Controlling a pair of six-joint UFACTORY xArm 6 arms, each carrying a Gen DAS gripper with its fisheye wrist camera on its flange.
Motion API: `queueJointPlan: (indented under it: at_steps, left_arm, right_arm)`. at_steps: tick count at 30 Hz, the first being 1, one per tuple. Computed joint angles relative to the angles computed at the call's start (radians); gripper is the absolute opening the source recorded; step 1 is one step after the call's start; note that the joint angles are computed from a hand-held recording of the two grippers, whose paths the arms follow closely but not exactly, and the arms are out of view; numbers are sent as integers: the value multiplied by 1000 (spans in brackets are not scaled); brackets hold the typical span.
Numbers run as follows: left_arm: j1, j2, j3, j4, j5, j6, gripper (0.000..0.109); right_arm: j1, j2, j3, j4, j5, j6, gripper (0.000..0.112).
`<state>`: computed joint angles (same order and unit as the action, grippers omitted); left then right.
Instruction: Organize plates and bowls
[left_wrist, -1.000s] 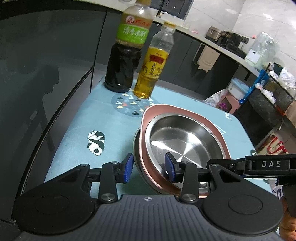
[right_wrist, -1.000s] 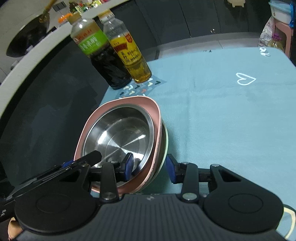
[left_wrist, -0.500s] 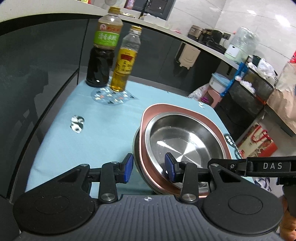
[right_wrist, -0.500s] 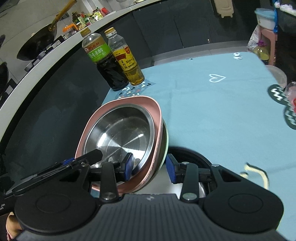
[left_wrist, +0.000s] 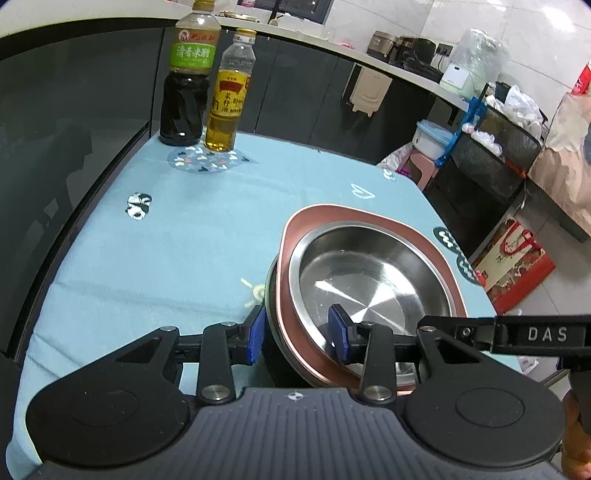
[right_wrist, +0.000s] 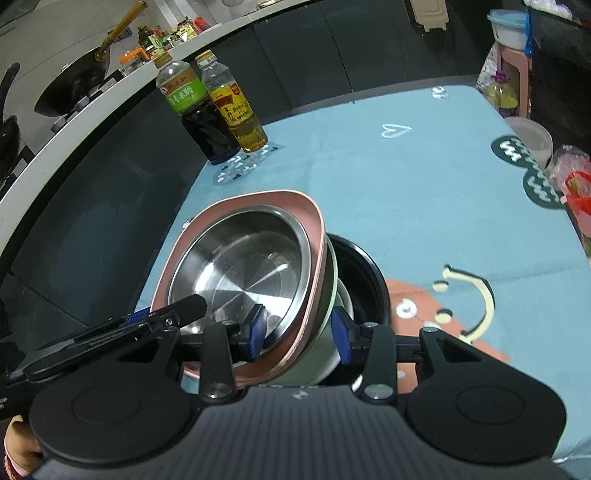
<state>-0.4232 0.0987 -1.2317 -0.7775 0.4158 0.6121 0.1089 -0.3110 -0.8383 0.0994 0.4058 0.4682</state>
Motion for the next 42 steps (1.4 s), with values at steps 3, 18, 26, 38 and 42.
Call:
queueJointPlan:
  at_steps: [3,18,26,38,42]
  left_arm:
    - [-5,-12,16,20,0,-11,35]
    - [0,-9,13,0,19,-7,35]
    - [-2,0,9,35,33,-36,35]
    - [19,15,-23,-30,98,38,35]
    - [18,-2,-9,-75,86,91,36]
  right_arm:
    - [-2,-25,31,-3,-10,12,36]
    - [3,-45,57,-54,-29,79,36]
    - [0,-36,61,-43,-28,81,36]
    - [-15,-63,106,-12,-62,81,45]
    - [-20,-66,111,1,-66,79,49]
